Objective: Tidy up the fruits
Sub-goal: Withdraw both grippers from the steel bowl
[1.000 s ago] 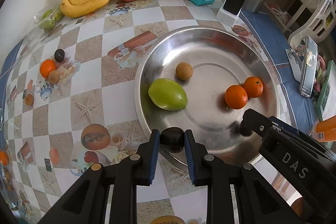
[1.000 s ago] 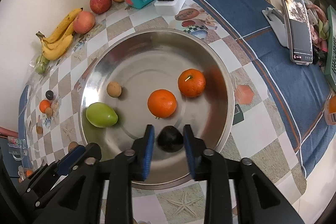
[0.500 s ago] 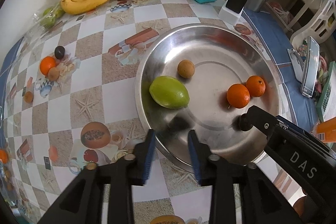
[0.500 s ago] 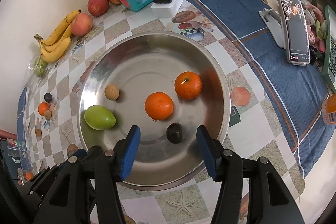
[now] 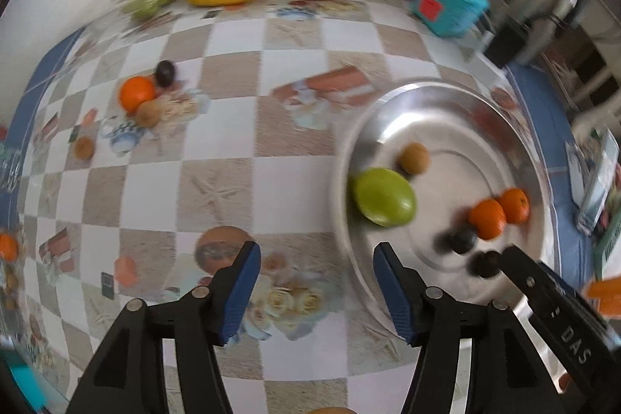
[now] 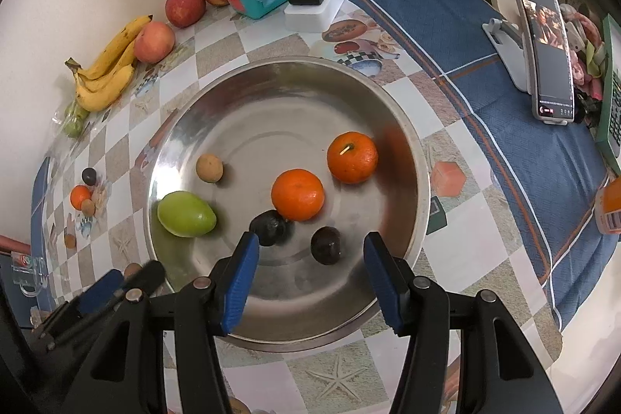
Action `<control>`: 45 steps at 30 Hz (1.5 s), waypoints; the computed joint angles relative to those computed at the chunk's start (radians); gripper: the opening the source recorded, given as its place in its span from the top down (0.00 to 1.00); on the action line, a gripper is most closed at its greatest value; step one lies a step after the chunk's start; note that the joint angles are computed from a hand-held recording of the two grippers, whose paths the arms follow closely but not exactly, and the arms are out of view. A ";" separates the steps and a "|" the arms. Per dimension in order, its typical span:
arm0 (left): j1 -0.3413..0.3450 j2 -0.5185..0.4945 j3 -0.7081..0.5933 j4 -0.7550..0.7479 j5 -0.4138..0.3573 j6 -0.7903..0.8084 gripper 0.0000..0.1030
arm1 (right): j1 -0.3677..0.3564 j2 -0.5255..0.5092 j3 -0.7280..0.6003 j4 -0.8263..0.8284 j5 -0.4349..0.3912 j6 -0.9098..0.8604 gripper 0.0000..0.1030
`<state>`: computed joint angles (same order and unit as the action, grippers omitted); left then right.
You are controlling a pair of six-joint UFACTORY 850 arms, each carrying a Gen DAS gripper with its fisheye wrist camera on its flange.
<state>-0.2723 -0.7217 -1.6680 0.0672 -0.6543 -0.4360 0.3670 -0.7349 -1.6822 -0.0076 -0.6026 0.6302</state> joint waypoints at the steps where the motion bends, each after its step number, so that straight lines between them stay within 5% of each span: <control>1: 0.004 0.001 0.002 0.007 0.002 -0.015 0.36 | 0.002 -0.002 -0.003 -0.003 -0.003 0.001 0.44; 27: 0.082 0.032 0.036 -0.047 0.032 -0.099 0.34 | 0.047 -0.011 -0.050 -0.022 0.005 -0.074 0.44; 35: 0.079 0.020 0.026 0.010 0.004 -0.151 0.01 | 0.045 -0.022 -0.059 -0.024 -0.010 -0.074 0.44; 40: 0.085 0.015 0.029 0.022 -0.007 -0.183 0.00 | 0.045 -0.040 -0.074 -0.050 -0.032 -0.059 0.30; 45: 0.087 0.013 0.028 0.024 -0.009 -0.184 0.00 | 0.040 -0.050 -0.078 -0.032 -0.041 -0.063 0.30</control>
